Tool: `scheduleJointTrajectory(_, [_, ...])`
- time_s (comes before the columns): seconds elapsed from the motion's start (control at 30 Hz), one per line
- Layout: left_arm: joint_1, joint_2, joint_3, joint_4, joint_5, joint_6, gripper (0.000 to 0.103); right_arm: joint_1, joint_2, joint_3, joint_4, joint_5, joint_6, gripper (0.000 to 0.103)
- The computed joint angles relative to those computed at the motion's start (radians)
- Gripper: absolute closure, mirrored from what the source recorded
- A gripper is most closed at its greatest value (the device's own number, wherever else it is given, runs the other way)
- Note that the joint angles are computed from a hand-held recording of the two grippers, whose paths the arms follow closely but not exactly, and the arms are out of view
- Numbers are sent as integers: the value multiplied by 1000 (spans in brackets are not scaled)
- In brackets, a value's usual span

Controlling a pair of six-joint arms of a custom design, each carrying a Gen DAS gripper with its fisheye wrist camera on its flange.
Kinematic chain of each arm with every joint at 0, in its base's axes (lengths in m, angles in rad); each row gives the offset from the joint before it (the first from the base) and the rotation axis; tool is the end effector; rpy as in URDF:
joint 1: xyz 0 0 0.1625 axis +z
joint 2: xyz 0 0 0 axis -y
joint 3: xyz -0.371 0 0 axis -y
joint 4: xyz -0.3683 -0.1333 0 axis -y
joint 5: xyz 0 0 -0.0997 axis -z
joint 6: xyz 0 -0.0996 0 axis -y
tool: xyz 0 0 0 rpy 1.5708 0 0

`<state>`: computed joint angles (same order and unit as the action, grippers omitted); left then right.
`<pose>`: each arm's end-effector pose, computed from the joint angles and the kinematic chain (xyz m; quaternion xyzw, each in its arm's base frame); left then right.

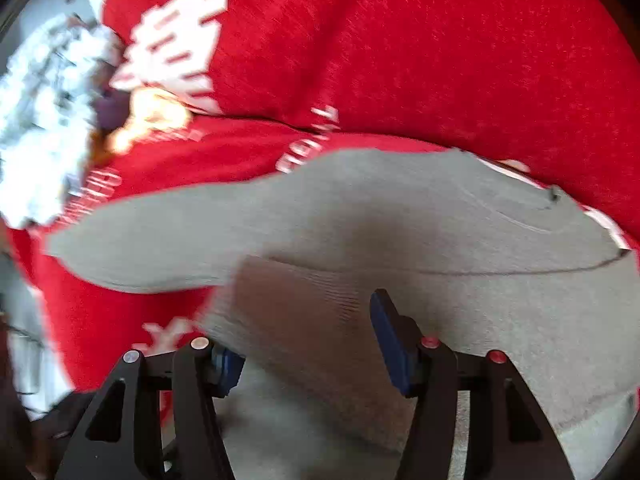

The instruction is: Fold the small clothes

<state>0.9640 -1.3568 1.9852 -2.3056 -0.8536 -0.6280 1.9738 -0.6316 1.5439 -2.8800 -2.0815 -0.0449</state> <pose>-0.1126 -0.5108 0.2445 -0.0286 0.9348 -0.2435 0.2569 0.3329 -0.5651 0.0487 0.1621 -0.9360 0.2318 0.2097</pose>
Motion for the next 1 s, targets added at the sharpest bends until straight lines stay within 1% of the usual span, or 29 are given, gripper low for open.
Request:
scheduleJointTrajectory(0.03, [-3,0,0,0,4,-1,0,-2,-19,12,-10,26,-6,41])
scheduleJointTrajectory(0.07, [-7,1,0,4,7,-3,0,-1,-43,29,-21,39,-16,36])
scheduleJointTrajectory(0.13, [-18,6,-1,5,14,-3,0,8,-85,63,-60,15,-47,32])
scheduleJointTrajectory(0.2, [-36,13,4,-10,31,0,0,5,-128,115,-124,9,-80,27])
scheduleJointTrajectory(0.27, [-51,28,-1,-7,43,-7,0,0,-170,154,-130,-6,-85,26])
scheduleJointTrajectory(0.3, [-56,32,0,-10,35,-3,0,-4,-183,172,-142,-14,-81,26])
scheduleJointTrajectory(0.37, [-69,44,0,-20,20,15,0,-19,-206,211,-164,-50,-70,26])
scheduleJointTrajectory(0.47, [-84,91,-31,-19,1,49,0,-58,-225,244,-143,-134,-26,26])
scheduleJointTrajectory(0.57, [-92,168,-90,-10,-16,89,0,-121,-270,302,-153,-174,37,26])
scheduleJointTrajectory(0.67, [-97,244,-153,30,0,113,0,-173,-311,349,-174,-249,79,27])
scheduleJointTrajectory(0.7, [-96,260,-166,44,9,118,0,-203,-344,386,-216,-248,70,27])
scheduleJointTrajectory(0.73, [-92,280,-183,60,18,123,0,-225,-373,423,-273,-219,39,27])
scheduleJointTrajectory(0.8, [-87,310,-200,73,55,131,0,-250,-426,460,-290,-191,20,27])
scheduleJointTrajectory(0.83, [-88,317,-200,61,72,144,0,-258,-455,476,-280,-164,11,28])
scheduleJointTrajectory(0.87, [-88,321,-206,65,77,143,0,-256,-465,479,-269,-163,10,28])
scheduleJointTrajectory(0.93, [-86,323,-218,68,63,130,0,-230,-456,468,-265,-209,-4,26])
scheduleJointTrajectory(0.97, [-87,325,-220,54,51,134,0,-207,-430,456,-297,-236,-28,26])
scheduleJointTrajectory(1.0, [-90,327,-220,45,47,135,0,-200,-425,458,-314,-234,-39,26])
